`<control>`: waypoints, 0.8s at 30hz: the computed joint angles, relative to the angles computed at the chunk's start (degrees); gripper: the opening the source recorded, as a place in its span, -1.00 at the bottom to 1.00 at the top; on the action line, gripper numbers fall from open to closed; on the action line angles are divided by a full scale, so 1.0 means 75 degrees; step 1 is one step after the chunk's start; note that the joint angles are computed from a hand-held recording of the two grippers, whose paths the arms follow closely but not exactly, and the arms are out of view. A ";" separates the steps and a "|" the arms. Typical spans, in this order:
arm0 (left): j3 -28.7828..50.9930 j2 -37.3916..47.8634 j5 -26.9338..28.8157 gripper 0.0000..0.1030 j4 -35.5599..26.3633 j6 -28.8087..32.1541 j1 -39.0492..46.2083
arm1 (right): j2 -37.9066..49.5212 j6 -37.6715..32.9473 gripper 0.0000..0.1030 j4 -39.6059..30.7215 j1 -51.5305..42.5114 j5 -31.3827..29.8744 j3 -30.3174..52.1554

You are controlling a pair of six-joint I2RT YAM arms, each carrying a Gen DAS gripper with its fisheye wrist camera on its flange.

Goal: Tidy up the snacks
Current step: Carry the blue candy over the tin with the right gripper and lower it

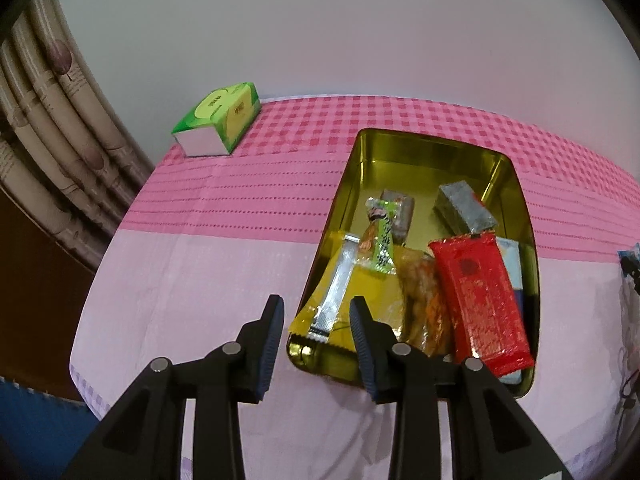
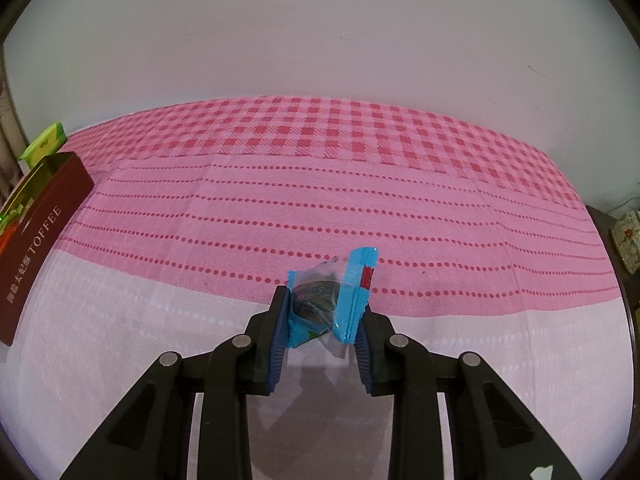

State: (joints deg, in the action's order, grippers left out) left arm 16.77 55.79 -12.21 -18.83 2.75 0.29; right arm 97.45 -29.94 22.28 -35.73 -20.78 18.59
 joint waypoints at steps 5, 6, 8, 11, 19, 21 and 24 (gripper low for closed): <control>-0.0200 -0.0130 0.0315 -0.19 0.0046 0.0166 0.0409 | -0.0260 0.0276 -0.50 0.0094 0.0468 0.0543 -0.0196; -0.0241 -0.0165 0.0329 -0.14 0.0037 0.0190 0.0473 | -0.0316 0.0329 -0.50 0.0058 0.0549 0.0614 -0.0219; -0.0340 -0.0307 0.0419 -0.13 0.0022 0.0279 0.0648 | -0.0523 0.0465 -0.50 -0.0008 0.0740 0.0798 -0.0322; -0.0474 -0.0529 0.0586 -0.12 -0.0032 0.0435 0.0911 | -0.0966 0.0626 -0.51 -0.0244 0.1019 0.0933 -0.0485; -0.0568 -0.0667 0.1018 -0.12 -0.0087 0.0933 0.1679 | -0.3028 0.1386 -0.51 -0.1869 0.1911 0.0850 -0.0788; -0.0486 -0.0776 0.1190 -0.12 -0.0284 0.1021 0.1832 | -0.3703 0.1674 -0.51 -0.2428 0.2282 0.0862 -0.0812; -0.0396 -0.1008 0.1398 -0.12 -0.0505 0.1178 0.2012 | -0.4675 0.2140 -0.51 -0.3257 0.2995 0.0923 -0.0797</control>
